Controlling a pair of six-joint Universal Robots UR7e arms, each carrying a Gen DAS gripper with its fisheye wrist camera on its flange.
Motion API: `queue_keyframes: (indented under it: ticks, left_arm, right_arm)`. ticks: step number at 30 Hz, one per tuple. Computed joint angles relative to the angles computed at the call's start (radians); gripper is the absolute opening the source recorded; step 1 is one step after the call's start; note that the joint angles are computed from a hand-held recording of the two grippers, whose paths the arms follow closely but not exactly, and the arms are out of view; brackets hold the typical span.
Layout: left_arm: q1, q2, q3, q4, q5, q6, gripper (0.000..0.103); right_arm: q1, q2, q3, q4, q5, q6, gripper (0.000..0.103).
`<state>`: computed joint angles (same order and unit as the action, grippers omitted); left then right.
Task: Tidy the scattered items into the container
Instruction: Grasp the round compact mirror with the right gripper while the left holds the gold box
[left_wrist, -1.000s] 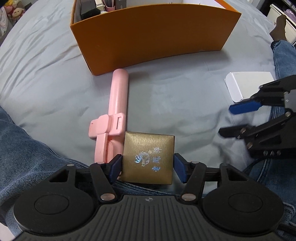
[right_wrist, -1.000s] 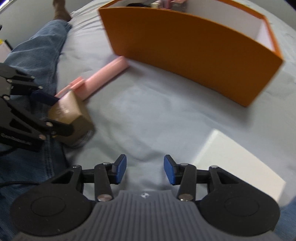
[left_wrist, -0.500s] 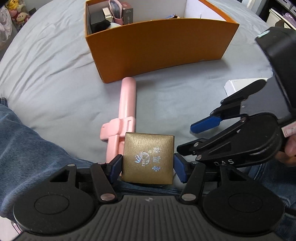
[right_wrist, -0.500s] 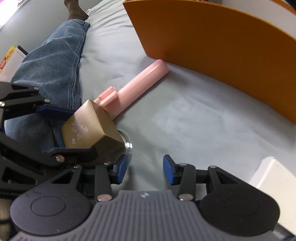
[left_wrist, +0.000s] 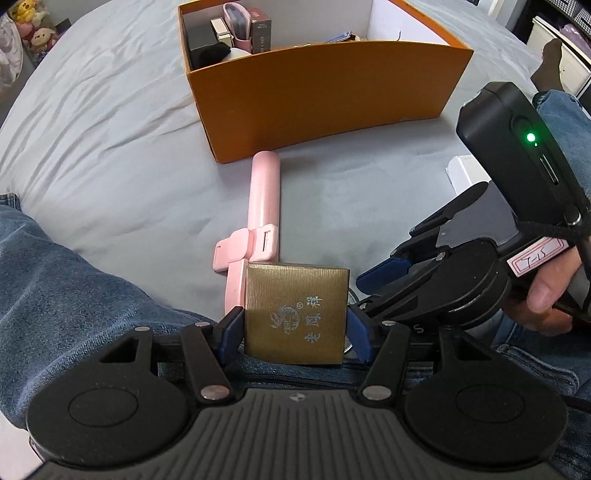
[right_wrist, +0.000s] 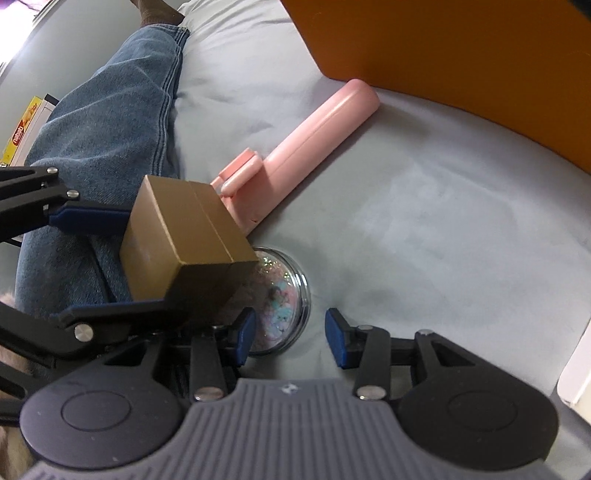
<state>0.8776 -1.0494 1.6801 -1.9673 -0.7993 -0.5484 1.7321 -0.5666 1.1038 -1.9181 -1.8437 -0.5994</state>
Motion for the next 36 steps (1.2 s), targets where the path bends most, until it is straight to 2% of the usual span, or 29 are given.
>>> queue_keyframes:
  ticks: [2, 6, 10, 14, 19, 26, 30, 36]
  left_arm:
    - [0.001, -0.003, 0.002, -0.003, -0.001, -0.001, 0.068]
    - [0.004, -0.012, 0.004, -0.01, -0.011, -0.004, 0.068]
    - [0.005, -0.015, 0.006, -0.007, -0.004, 0.007, 0.068]
    - [0.008, -0.018, 0.01, -0.021, -0.005, 0.006, 0.068]
    - [0.004, -0.013, 0.016, -0.059, 0.019, 0.008, 0.068]
    - [-0.002, 0.04, -0.008, -0.126, 0.047, 0.067, 0.068]
    - [-0.008, 0.079, -0.008, -0.219, 0.091, 0.155, 0.068]
    - [0.012, 0.132, -0.028, -0.276, 0.061, 0.232, 0.068]
  right_arm:
    - [-0.001, 0.006, -0.006, 0.0, 0.009, -0.004, 0.045]
    - [-0.01, 0.015, -0.025, 0.039, 0.049, 0.028, 0.034]
    - [-0.011, 0.008, -0.02, 0.03, 0.074, 0.051, 0.022]
    - [-0.014, -0.013, -0.017, 0.028, 0.118, 0.06, 0.016]
    - [0.004, -0.057, 0.04, -0.106, 0.079, -0.001, 0.015]
    - [0.011, -0.125, 0.119, -0.35, -0.023, -0.104, 0.014]
    - [0.01, -0.135, 0.137, -0.423, -0.078, -0.175, 0.014]
    - [0.02, -0.133, 0.171, -0.474, -0.11, -0.249, 0.014]
